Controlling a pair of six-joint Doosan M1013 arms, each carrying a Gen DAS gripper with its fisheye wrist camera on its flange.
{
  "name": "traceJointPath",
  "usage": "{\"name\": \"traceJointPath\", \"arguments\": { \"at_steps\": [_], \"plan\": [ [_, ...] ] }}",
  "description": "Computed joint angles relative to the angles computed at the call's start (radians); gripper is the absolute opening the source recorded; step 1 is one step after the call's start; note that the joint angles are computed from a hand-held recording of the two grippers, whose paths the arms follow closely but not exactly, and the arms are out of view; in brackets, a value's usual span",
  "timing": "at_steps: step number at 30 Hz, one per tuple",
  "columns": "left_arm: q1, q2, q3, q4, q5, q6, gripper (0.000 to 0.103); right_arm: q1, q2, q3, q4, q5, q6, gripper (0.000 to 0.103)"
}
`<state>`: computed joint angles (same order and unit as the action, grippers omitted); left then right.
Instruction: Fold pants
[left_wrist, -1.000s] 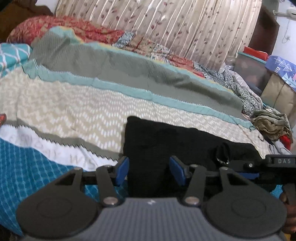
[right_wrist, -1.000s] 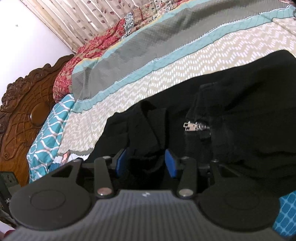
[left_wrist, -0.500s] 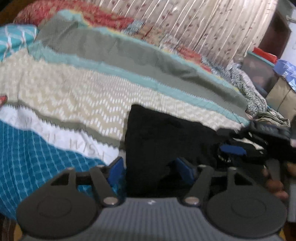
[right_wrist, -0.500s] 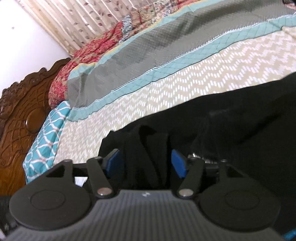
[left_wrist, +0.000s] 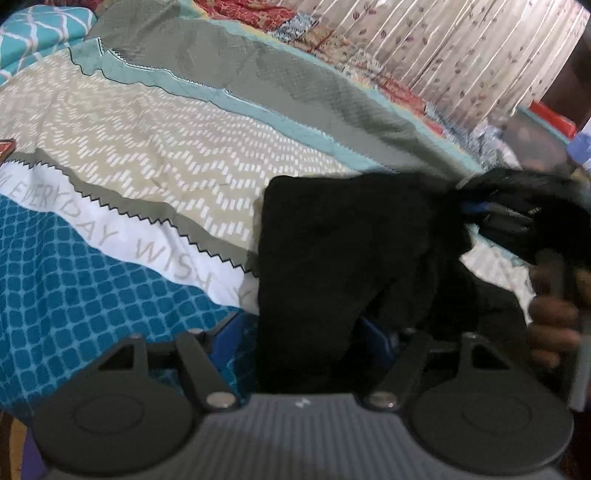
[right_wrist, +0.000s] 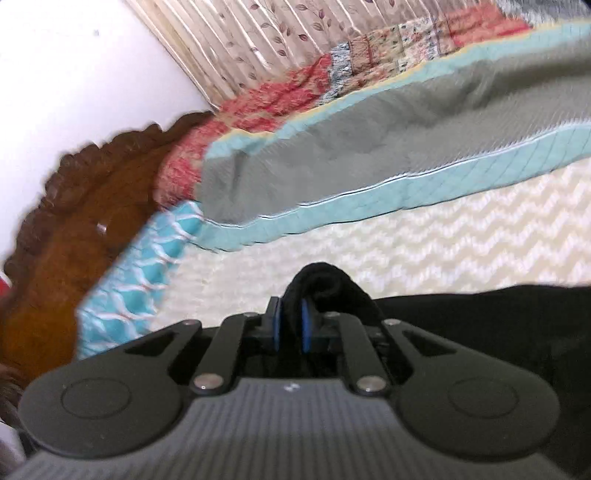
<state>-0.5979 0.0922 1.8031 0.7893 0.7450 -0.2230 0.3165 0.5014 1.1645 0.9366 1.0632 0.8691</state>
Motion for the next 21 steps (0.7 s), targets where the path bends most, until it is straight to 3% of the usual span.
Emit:
{"name": "traceJointPath", "arguments": {
  "at_steps": [2, 3, 6, 9, 14, 16, 19, 21],
  "plan": [
    [0.002, 0.022, -0.025, -0.041, 0.017, 0.054, 0.07, 0.024, 0.0, 0.015, -0.201, -0.087, 0.099, 0.03],
    [0.001, 0.03, -0.033, -0.045, 0.024, 0.068, 0.07, 0.018, 0.004, 0.018, -0.224, -0.081, 0.154, 0.032],
    [-0.008, 0.035, -0.042, -0.034, 0.047, 0.092, 0.071, -0.029, -0.012, 0.06, -0.093, -0.057, 0.2, 0.047],
    [-0.001, 0.032, -0.038, -0.052, 0.041, 0.092, 0.072, -0.058, -0.045, 0.102, -0.02, -0.034, 0.152, 0.051],
    [-0.011, 0.043, -0.053, -0.046, 0.079, 0.093, 0.073, -0.04, -0.057, 0.123, -0.037, 0.016, 0.162, 0.057],
    [-0.012, 0.047, -0.058, -0.053, 0.092, 0.105, 0.073, -0.02, -0.052, 0.116, -0.105, 0.003, 0.182, 0.057],
    [-0.01, 0.047, -0.062, -0.064, 0.1, 0.117, 0.073, 0.001, -0.051, 0.11, -0.178, -0.021, 0.153, 0.049],
    [-0.009, 0.045, -0.06, -0.065, 0.098, 0.116, 0.073, 0.006, -0.072, 0.127, -0.169, -0.06, 0.087, 0.031]
  ]
}}
